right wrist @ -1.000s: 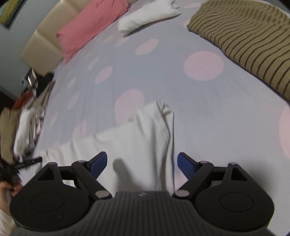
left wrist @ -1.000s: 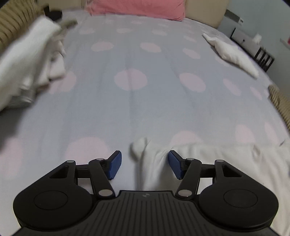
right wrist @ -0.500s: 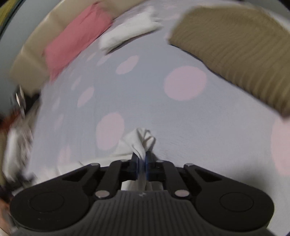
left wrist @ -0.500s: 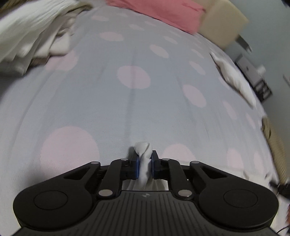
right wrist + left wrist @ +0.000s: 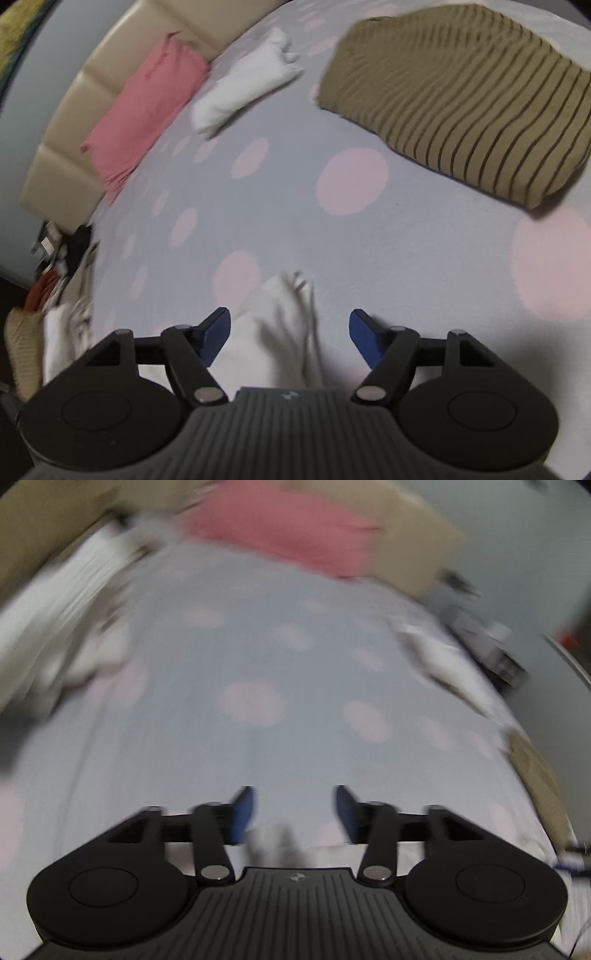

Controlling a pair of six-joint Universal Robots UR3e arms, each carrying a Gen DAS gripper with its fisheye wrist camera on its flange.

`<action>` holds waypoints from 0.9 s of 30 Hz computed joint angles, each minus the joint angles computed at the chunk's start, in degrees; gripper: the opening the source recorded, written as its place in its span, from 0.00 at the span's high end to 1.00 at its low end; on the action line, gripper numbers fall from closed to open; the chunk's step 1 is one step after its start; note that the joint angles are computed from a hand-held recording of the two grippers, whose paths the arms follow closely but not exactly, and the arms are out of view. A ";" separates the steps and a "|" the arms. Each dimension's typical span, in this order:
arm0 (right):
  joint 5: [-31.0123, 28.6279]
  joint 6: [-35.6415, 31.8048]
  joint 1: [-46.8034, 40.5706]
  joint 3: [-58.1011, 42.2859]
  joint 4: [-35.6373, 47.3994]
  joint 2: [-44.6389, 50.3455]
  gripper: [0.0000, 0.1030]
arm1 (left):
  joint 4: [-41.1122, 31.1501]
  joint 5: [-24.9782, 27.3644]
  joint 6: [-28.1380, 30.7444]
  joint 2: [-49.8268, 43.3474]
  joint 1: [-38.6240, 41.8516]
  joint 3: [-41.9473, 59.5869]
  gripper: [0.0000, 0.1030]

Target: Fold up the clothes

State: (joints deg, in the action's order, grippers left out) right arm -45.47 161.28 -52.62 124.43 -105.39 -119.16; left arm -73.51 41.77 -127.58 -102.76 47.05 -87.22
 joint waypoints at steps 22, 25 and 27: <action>-22.55 -37.55 -5.14 -14.87 47.80 0.68 0.16 | -22.66 26.96 34.83 -18.43 -56.82 43.44 0.37; -22.24 -38.44 -5.38 -16.08 49.07 2.17 0.16 | -23.02 29.47 34.78 -23.02 -61.49 47.15 0.37; -22.15 -39.22 -5.83 -16.52 50.05 2.85 0.16 | -23.48 31.66 33.32 -27.10 -64.29 51.10 0.37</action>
